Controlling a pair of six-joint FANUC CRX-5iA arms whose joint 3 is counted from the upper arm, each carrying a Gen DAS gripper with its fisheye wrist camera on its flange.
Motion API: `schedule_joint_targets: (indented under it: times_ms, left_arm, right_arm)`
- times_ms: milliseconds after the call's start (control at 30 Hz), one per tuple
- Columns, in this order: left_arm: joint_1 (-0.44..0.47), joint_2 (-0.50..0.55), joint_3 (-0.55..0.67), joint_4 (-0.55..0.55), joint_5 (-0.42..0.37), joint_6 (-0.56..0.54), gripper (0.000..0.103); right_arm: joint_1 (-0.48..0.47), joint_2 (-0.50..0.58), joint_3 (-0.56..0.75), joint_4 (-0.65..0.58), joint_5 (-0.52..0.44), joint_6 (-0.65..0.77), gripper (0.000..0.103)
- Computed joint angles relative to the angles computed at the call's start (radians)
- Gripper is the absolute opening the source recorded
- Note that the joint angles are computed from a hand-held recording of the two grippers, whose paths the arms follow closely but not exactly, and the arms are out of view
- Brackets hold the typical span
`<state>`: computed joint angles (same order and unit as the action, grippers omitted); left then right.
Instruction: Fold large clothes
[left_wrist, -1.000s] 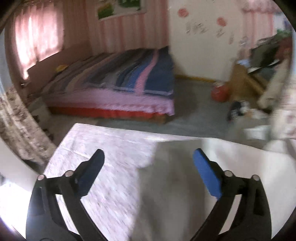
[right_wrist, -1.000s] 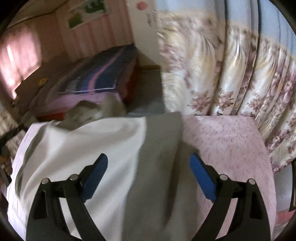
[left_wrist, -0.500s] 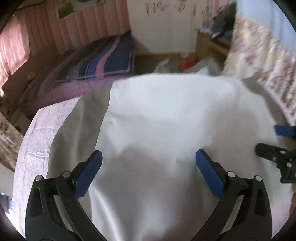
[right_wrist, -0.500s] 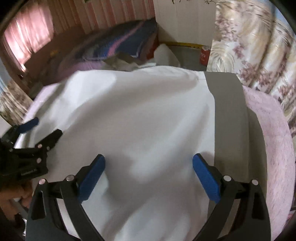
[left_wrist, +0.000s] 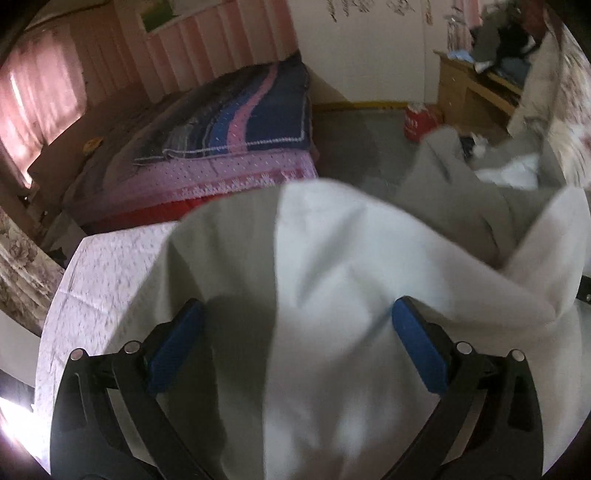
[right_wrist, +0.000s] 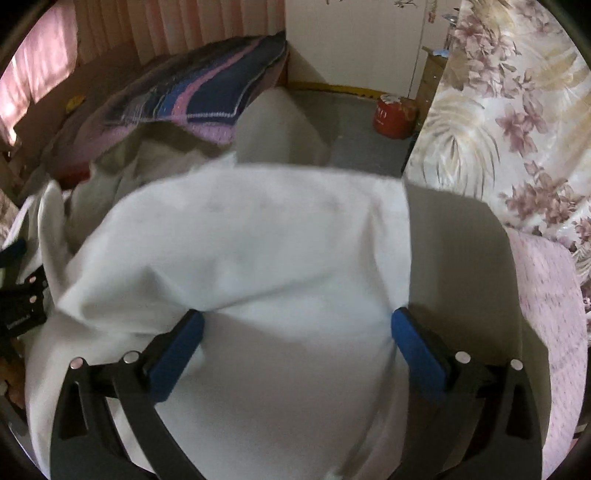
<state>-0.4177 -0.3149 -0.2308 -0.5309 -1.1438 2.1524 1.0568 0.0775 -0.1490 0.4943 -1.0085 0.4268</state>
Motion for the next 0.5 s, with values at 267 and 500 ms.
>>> schedule_joint_targets:
  times_ms: [267,500]
  left_arm:
    - [0.196,-0.044,-0.058,0.072,0.139,0.059,0.100]
    - [0.258,-0.103,-0.073,0.019,0.108,0.107,0.100]
  right_arm:
    - [-0.047,-0.025,-0.057,0.099,0.064,-0.165,0.101]
    - [-0.047,-0.054,-0.099,0.215,-0.131,-0.269,0.101]
